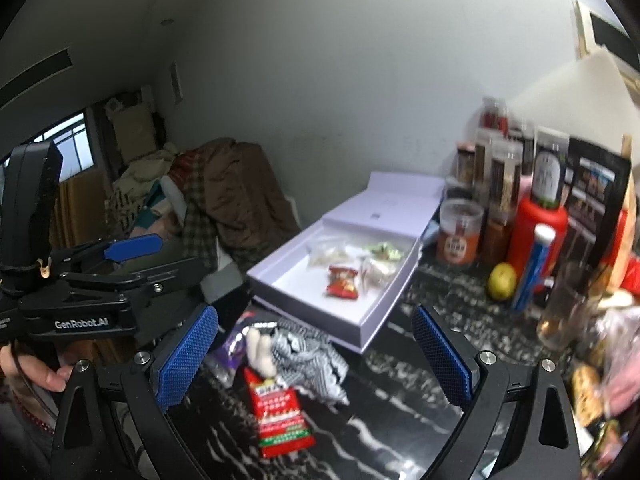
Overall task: Organize soft objects
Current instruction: 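Move both tools back over the items on the counter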
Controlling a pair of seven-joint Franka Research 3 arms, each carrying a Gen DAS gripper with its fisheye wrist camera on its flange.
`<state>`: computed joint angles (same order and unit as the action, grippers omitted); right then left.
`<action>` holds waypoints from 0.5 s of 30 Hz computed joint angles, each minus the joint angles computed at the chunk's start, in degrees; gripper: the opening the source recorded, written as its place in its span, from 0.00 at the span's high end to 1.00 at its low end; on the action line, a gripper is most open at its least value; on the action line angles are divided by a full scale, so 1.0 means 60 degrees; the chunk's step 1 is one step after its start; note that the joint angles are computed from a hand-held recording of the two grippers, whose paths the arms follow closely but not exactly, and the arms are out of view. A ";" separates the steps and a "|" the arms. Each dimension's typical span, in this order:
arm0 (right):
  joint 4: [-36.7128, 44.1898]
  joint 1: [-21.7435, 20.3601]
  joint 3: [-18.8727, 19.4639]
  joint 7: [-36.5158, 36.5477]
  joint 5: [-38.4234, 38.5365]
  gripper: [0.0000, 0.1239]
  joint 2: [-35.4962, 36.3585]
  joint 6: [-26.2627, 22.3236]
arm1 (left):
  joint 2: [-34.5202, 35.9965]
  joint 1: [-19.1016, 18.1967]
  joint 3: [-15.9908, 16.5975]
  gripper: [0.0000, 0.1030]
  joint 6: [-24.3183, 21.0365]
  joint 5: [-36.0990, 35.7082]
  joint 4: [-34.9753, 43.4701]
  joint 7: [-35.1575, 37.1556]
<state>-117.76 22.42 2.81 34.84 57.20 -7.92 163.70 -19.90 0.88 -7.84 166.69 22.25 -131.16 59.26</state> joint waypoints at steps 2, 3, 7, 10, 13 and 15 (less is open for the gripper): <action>-0.0152 -0.0013 -0.0002 0.0141 0.0011 0.20 0.0014 -0.0101 | -0.0070 -0.0061 0.0082 0.14 -0.0050 -0.0084 -0.0179 0.0102; -0.0217 -0.0015 0.0008 0.0190 0.0004 0.20 0.0002 -0.0123 | -0.0105 -0.0138 0.0169 0.14 -0.0073 -0.0195 -0.0289 0.0201; -0.0425 -0.0033 0.0050 0.0412 -0.0095 0.20 0.0083 -0.0132 | -0.0206 -0.0462 0.0509 0.14 -0.0069 -0.0801 -0.0694 0.0654; -0.0567 -0.0053 0.0099 0.0672 -0.0282 0.20 0.0163 -0.0187 | -0.0225 -0.0532 0.0602 0.14 -0.0097 -0.1105 -0.0955 0.0871; -0.0601 -0.0070 0.0141 0.0835 -0.0428 0.20 0.0326 -0.0273 | -0.0169 -0.0764 0.0824 0.14 -0.0114 -0.1572 -0.1110 0.1262; -0.0606 -0.0081 0.0197 0.0911 -0.0550 0.20 0.0481 -0.0237 | -0.0124 -0.0899 0.0954 0.14 -0.0167 -0.1874 -0.1228 0.1584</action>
